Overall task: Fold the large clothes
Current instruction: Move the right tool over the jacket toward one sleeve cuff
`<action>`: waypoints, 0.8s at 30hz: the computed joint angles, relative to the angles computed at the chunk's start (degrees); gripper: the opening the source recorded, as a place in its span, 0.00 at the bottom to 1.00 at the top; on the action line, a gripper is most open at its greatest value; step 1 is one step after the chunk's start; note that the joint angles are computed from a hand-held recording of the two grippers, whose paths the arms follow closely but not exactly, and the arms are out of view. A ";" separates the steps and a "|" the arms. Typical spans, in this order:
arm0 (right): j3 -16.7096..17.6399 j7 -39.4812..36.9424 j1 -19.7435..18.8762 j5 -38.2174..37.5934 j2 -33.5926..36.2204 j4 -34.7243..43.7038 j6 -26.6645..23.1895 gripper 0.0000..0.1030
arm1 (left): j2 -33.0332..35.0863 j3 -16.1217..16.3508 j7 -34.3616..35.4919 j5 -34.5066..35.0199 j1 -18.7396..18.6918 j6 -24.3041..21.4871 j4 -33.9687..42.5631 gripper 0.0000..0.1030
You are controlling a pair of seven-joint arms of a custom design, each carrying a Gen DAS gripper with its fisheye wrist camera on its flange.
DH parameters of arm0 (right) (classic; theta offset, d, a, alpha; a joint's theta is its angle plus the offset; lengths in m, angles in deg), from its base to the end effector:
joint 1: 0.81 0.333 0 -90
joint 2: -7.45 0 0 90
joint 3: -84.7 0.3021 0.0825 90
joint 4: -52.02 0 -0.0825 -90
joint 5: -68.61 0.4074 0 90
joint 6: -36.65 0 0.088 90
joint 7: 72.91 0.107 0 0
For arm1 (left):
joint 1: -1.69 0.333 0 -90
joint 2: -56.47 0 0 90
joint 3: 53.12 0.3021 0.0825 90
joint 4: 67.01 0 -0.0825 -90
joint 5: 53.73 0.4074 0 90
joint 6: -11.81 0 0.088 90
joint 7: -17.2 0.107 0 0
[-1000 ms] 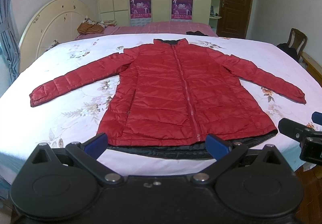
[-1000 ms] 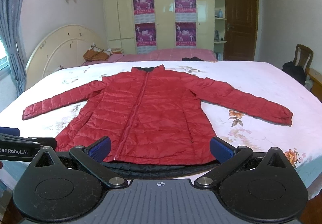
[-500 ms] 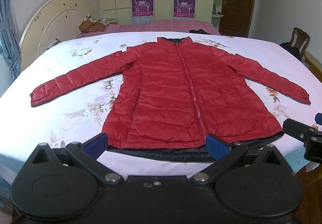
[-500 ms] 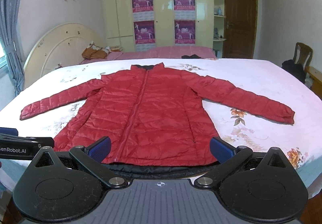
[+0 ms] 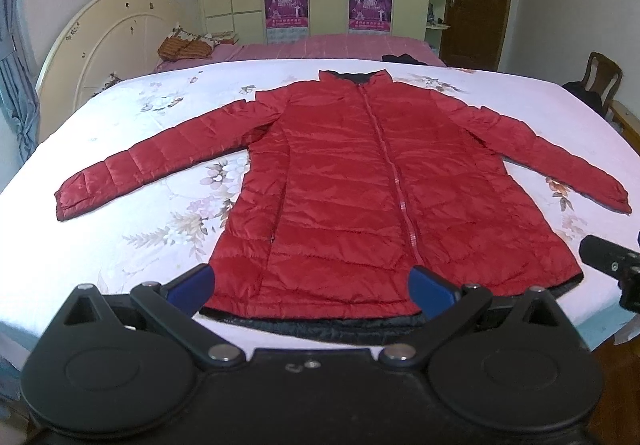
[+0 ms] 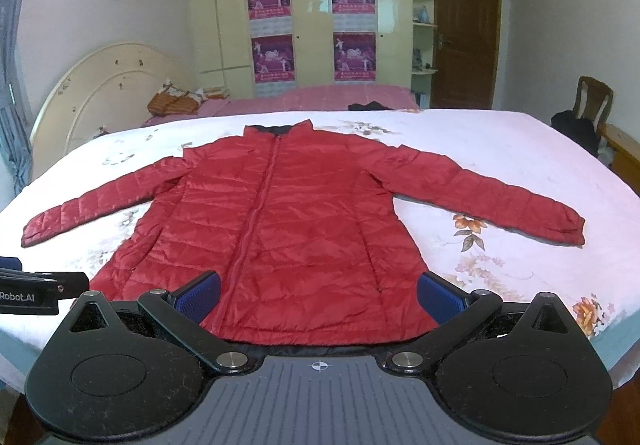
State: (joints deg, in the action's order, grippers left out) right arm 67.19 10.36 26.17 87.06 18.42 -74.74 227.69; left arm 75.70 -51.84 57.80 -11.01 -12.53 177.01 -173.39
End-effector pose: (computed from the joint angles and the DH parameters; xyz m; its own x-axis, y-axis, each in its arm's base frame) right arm 0.6040 0.0723 0.3780 0.0035 -0.9978 -0.0666 -0.5942 0.0515 -0.8026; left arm 0.6573 -0.1925 0.3819 -0.0106 -0.9991 -0.0406 -0.7144 0.0359 -0.6988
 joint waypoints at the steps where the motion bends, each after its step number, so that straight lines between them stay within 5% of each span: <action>1: -0.45 0.05 0.30 0.26 0.60 0.64 -0.24 1.00 | 0.65 -0.17 0.53 -0.46 0.24 -0.22 0.78 1.00; 13: 0.28 8.81 -4.25 -5.80 10.92 13.11 -5.44 1.00 | 12.11 -0.16 9.29 -8.58 1.08 -4.39 15.75 1.00; 24: -4.58 21.76 -3.54 -11.59 25.46 32.95 -14.23 1.00 | 32.01 -2.68 26.71 -21.90 4.01 -13.48 45.26 1.00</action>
State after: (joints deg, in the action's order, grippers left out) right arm 62.61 32.12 22.63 75.47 43.88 -41.79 213.45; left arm 107.71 -54.53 84.51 -32.91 -8.52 163.53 -128.13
